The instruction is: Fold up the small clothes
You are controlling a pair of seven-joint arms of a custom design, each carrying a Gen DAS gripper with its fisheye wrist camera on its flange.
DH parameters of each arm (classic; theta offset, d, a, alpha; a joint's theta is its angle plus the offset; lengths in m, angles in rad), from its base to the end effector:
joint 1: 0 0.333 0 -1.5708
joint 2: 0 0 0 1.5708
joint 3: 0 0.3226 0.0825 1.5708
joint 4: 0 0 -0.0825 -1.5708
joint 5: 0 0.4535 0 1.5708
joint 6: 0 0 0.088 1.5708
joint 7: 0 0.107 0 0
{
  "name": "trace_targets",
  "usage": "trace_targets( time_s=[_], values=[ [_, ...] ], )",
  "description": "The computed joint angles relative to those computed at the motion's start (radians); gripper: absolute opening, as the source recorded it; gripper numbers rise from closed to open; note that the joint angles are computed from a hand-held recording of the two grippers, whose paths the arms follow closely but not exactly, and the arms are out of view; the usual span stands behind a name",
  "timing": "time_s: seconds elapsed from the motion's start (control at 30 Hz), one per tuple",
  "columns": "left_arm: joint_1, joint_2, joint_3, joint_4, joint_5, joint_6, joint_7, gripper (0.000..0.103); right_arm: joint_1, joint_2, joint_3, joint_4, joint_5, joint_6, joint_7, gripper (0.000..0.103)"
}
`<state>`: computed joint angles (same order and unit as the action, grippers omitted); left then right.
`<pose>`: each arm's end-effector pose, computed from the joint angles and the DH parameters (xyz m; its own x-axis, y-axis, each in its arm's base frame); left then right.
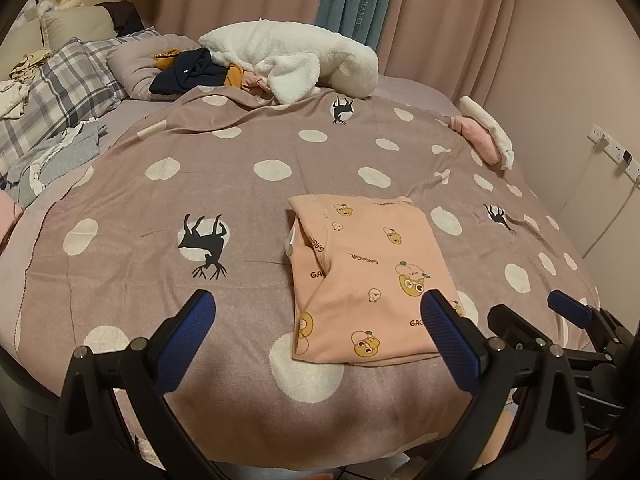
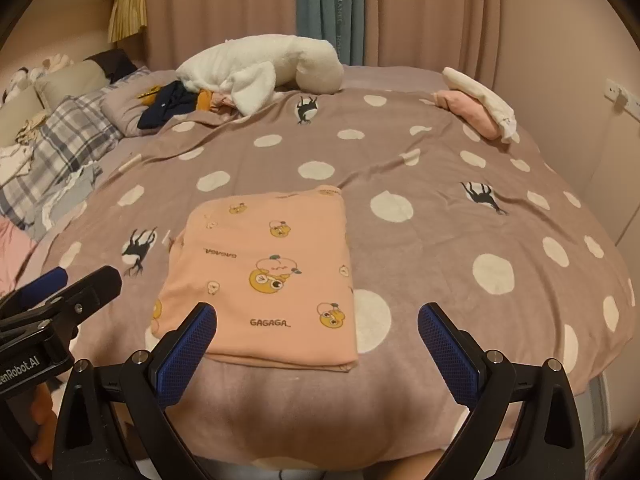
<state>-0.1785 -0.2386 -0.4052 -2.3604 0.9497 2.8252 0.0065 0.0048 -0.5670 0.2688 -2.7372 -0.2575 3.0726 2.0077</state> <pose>0.4435 -0.3474 0.4414 0.0340 -0.9750 0.2198 -0.6484 -0.1888 -0.7375 0.4353 0.1421 0.4506 0.1062 -0.9942 0.0136 -0.6171 -0.0767 -0.7831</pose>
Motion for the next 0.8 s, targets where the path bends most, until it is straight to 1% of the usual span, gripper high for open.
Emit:
trace_targets(
  time_s=[0.1, 0.23, 0.4, 0.8],
  values=[
    [-0.001, 0.002, 0.002, 0.001, -0.003, 0.001, 0.005, 0.103, 0.007, 0.003, -0.007, 0.001, 0.004, -0.001, -0.004, 0.100],
    [-0.004, 0.003, 0.002, 0.002, -0.009, -0.005, 0.010, 0.103, -0.009, 0.007, 0.006, 0.004, -0.002, 0.000, 0.000, 0.100],
    [-0.003, 0.004, 0.001, 0.003, -0.002, -0.004, 0.005, 0.103, 0.002, 0.013, -0.006, 0.003, 0.001, 0.004, -0.009, 0.100],
    [-0.011, 0.004, 0.005, 0.000, -0.010, -0.018, 0.012, 0.103, 0.002, 0.012, -0.009, 0.001, 0.005, -0.002, -0.021, 0.100]
  ],
)
